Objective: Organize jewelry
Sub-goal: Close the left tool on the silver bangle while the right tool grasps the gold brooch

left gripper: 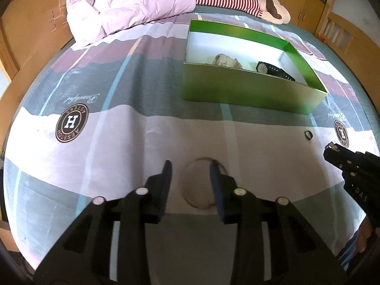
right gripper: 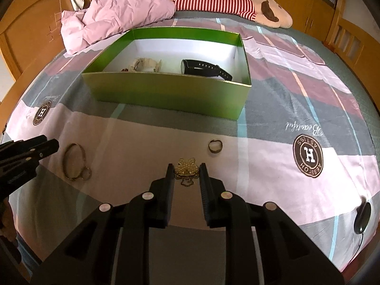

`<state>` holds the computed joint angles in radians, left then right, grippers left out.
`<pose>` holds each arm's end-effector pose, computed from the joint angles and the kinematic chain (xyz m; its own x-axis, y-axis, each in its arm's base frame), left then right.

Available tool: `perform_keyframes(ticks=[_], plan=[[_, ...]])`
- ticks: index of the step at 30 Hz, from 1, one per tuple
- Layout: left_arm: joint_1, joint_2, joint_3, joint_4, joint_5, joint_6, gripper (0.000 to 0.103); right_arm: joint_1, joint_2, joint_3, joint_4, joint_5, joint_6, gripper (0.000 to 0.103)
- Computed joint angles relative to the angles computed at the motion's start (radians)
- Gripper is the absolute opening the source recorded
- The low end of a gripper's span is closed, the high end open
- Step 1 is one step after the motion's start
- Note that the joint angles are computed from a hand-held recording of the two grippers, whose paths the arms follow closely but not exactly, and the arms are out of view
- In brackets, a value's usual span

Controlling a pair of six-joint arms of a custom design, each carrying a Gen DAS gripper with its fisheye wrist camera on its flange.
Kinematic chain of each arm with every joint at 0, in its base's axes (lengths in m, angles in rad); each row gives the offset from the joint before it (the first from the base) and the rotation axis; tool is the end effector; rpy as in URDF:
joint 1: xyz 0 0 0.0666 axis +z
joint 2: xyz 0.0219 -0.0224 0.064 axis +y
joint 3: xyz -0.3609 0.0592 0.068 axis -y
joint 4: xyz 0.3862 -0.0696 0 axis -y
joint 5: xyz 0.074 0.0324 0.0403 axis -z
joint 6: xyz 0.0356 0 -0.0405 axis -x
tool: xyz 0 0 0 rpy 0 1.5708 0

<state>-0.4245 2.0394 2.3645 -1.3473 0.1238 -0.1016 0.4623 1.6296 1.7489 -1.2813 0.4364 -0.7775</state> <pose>0.6071 -0.2797 0.4518 -0.7261 0.4386 -0.5295 0.5438 0.8376 -0.0519 0.4871 0.2255 0.4353 -0.7634 0.3299 -0.5554 0.3952 0.9186 0.0024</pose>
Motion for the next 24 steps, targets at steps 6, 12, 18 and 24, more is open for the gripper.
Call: perform_keyframes(ticks=[6,12,18,24], plan=[[0.013,-0.026,-0.059,0.016,0.032,-0.034,0.053,0.000,0.003,-0.015,0.010,-0.015,-0.003,0.021],[-0.020,-0.012,-0.061,0.010,0.040,-0.076,0.071,-0.004,0.009,-0.029,0.009,-0.029,-0.011,0.021],[-0.054,0.072,0.042,-0.055,-0.005,-0.058,0.074,-0.017,0.008,-0.051,0.009,-0.042,-0.022,0.021],[-0.060,0.080,0.043,-0.044,-0.064,-0.053,0.041,-0.021,0.001,-0.073,0.016,-0.047,-0.032,0.021]])
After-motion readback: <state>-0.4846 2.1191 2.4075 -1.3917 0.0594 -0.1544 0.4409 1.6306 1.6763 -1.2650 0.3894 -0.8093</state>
